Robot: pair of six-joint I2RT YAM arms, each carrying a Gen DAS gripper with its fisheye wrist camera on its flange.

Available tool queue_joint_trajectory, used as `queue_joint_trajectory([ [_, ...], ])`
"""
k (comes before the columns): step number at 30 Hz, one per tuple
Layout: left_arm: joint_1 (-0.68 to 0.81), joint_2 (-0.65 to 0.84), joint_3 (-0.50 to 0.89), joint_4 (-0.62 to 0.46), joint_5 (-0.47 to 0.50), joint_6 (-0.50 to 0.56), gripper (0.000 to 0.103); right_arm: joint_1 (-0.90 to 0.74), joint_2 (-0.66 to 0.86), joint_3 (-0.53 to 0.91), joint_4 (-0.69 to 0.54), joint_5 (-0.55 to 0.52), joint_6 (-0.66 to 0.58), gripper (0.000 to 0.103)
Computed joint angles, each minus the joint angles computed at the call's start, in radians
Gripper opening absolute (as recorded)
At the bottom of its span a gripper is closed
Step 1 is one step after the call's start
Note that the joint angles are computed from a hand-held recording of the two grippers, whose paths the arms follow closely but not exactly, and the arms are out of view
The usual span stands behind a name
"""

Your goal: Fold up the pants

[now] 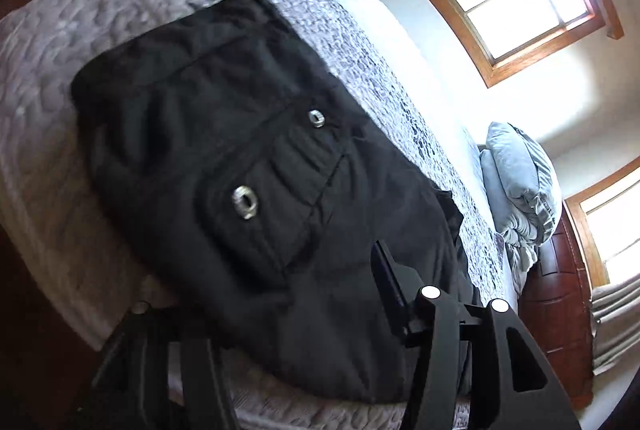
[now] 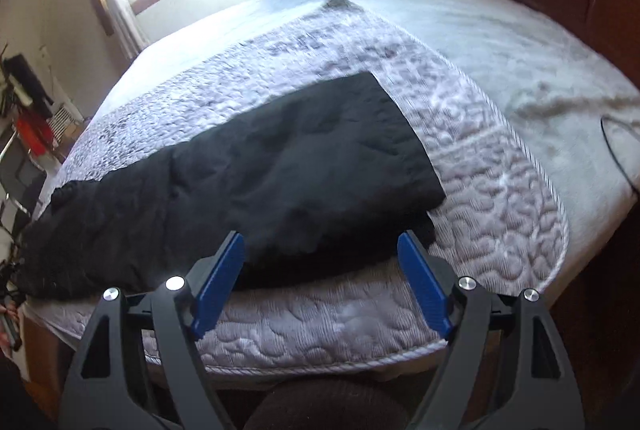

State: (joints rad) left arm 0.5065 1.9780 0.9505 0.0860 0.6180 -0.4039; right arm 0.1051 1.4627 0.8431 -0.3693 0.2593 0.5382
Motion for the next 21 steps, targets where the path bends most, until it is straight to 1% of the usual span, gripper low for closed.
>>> queue_joint_trajectory([
  [2,-0.023,0.0,0.022,-0.001,-0.012,-0.02,0.054,-0.053,-0.009,-0.017,-0.009,-0.059,0.058,0.079],
  [4,-0.043,0.043,0.066,0.011,-0.032,-0.048,0.054,-0.101,-0.013,-0.04,0.0,-0.101,0.109,0.079],
  [5,-0.05,0.053,0.093,-0.005,-0.046,-0.058,0.054,-0.121,-0.008,-0.044,0.003,-0.121,0.121,0.078],
  [7,-0.07,0.072,0.114,-0.016,-0.082,-0.058,0.053,-0.164,-0.005,-0.067,0.05,-0.175,0.14,0.074],
  [8,-0.083,0.081,0.125,-0.026,-0.099,-0.061,0.053,-0.189,0.001,-0.074,0.076,-0.211,0.149,0.074],
  [10,-0.095,0.083,0.113,-0.001,-0.089,-0.099,0.053,-0.221,0.02,-0.066,0.094,-0.232,0.173,0.073],
  [12,-0.083,0.055,0.052,0.044,-0.07,-0.129,0.053,-0.26,0.047,-0.051,0.11,-0.254,0.187,0.072],
  [13,-0.087,0.054,0.044,0.053,-0.075,-0.136,0.053,-0.281,0.066,-0.038,0.12,-0.271,0.193,0.067],
  [14,-0.084,0.038,0.022,0.054,-0.078,-0.13,0.054,-0.302,0.083,-0.033,0.141,-0.3,0.191,0.066],
  [15,-0.073,0.024,0.023,0.033,-0.069,-0.115,0.055,-0.323,0.103,-0.019,0.143,-0.332,0.188,0.065],
  [17,-0.071,0.009,0.014,0.019,-0.063,-0.096,0.056,-0.346,0.16,0.027,0.124,-0.373,0.203,0.051],
  [18,-0.059,0.014,0.036,-0.01,-0.058,-0.08,0.056,-0.349,0.174,0.041,0.119,-0.368,0.206,0.046],
  [20,-0.048,0.016,0.031,-0.013,-0.056,-0.074,0.056,-0.346,0.182,0.063,0.116,-0.351,0.201,0.024],
  [21,-0.059,0.025,0.044,-0.011,-0.068,-0.09,0.056,-0.346,0.172,0.062,0.126,-0.349,0.195,0.021],
])
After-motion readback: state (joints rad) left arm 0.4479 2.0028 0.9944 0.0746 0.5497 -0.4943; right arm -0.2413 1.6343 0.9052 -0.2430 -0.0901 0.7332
